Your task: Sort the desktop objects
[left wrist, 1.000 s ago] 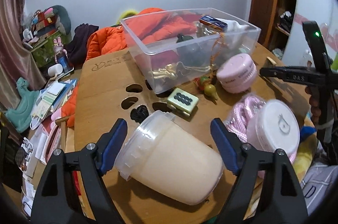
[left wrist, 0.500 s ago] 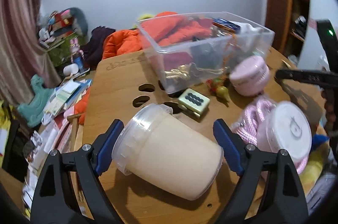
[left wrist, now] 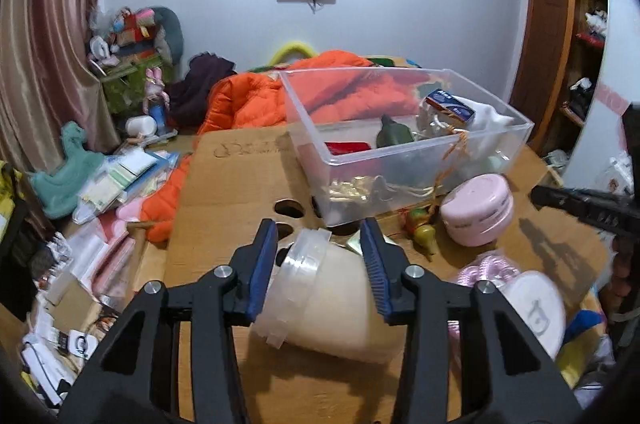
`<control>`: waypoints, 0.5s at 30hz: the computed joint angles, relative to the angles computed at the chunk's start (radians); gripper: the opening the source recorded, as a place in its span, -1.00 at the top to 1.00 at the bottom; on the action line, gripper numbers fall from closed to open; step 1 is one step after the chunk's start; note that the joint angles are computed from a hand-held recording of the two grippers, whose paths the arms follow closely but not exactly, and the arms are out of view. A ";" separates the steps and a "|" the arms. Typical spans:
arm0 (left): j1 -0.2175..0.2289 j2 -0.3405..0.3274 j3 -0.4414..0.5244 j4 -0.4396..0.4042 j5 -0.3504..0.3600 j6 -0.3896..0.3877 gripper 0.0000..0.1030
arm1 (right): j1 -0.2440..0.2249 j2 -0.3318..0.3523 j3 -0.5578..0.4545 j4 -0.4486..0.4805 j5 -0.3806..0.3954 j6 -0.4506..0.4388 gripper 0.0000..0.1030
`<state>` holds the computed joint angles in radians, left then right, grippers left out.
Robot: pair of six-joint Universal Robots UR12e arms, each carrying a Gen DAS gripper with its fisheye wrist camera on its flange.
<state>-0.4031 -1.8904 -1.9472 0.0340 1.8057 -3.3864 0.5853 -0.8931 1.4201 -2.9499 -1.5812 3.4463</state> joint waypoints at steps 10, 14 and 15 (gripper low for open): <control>-0.005 0.031 -0.051 0.078 -0.030 0.056 -0.72 | -0.005 0.000 0.001 0.012 0.035 0.005 0.80; -0.025 0.040 -0.053 0.009 -0.003 0.121 -0.73 | 0.002 0.001 -0.003 0.020 0.020 -0.018 0.80; -0.032 0.037 -0.054 -0.016 0.013 0.136 -0.73 | 0.004 0.002 -0.005 0.025 0.011 -0.022 0.80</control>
<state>-0.4351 -1.8530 -2.0008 0.0177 1.8189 -3.2499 0.5897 -0.8910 1.4149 -2.9251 -1.5699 3.4246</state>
